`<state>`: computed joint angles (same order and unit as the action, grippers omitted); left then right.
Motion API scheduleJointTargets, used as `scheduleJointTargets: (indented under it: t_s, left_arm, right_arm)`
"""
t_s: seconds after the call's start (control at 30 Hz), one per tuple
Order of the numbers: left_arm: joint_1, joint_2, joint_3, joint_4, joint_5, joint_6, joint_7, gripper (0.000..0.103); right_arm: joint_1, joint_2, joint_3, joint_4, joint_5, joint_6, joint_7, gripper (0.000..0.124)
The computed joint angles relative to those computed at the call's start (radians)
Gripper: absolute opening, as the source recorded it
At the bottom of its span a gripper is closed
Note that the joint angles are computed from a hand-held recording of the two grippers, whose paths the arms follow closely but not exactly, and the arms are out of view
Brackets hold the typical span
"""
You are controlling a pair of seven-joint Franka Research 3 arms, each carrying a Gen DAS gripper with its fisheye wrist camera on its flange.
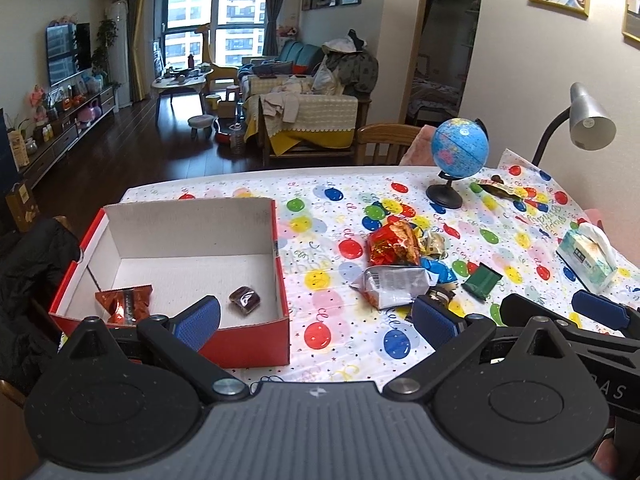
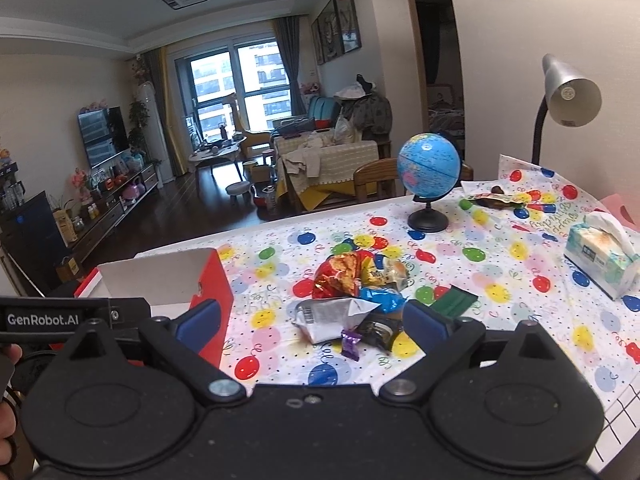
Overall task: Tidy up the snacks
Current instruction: 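Move both tools from the box toward the snack pile, then grasp the purple candy with the left tool while the right tool grasps the green bar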
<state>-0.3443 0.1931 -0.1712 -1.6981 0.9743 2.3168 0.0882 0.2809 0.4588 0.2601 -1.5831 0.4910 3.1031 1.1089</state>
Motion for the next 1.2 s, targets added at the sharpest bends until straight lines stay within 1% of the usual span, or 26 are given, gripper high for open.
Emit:
scheduleJointTargets:
  t_s: [0.37,0.5,0.63,0.77,0.83,0.93,1.03,1.07,1.13,1.2]
  left_arm:
    - [-0.003,0.022,0.004,0.023,0.0,0.034,0.019,0.103]
    - [-0.007,0.048,0.008,0.054,-0.016,0.04,0.046,0.103]
    - [-0.021,0.099,0.019,0.116,-0.035,0.028,0.078,0.103]
    - [-0.037,0.159,0.033,0.191,-0.071,0.007,0.115,0.103]
    - [-0.046,0.194,0.041,0.237,-0.094,-0.007,0.136,0.103]
    - [-0.061,0.253,0.055,0.318,-0.132,-0.036,0.171,0.103]
    - [-0.078,0.315,0.071,0.403,-0.169,-0.072,0.203,0.103]
    - [-0.087,0.339,0.079,0.436,-0.177,-0.09,0.206,0.103]
    - [-0.106,0.395,0.098,0.517,-0.193,-0.144,0.21,0.103]
    - [-0.107,0.439,0.106,0.575,-0.224,-0.154,0.223,0.103]
  right_arm:
    - [0.015,-0.015,-0.035,-0.023,-0.028,0.021,0.044,0.097]
    - [0.026,-0.009,-0.063,-0.013,-0.049,0.009,0.073,0.097]
    - [0.039,0.011,-0.097,0.016,-0.076,-0.012,0.109,0.097]
    - [0.031,0.049,-0.109,0.068,-0.096,-0.051,0.128,0.097]
    - [0.016,0.069,-0.102,0.095,-0.099,-0.071,0.123,0.097]
    - [0.007,0.103,-0.111,0.146,-0.107,-0.113,0.13,0.097]
    - [0.004,0.155,-0.128,0.224,-0.122,-0.167,0.143,0.097]
    - [0.0,0.172,-0.129,0.248,-0.126,-0.185,0.143,0.097]
    - [0.005,0.213,-0.153,0.309,-0.146,-0.223,0.16,0.097]
    - [0.0,0.26,-0.162,0.38,-0.159,-0.268,0.172,0.097]
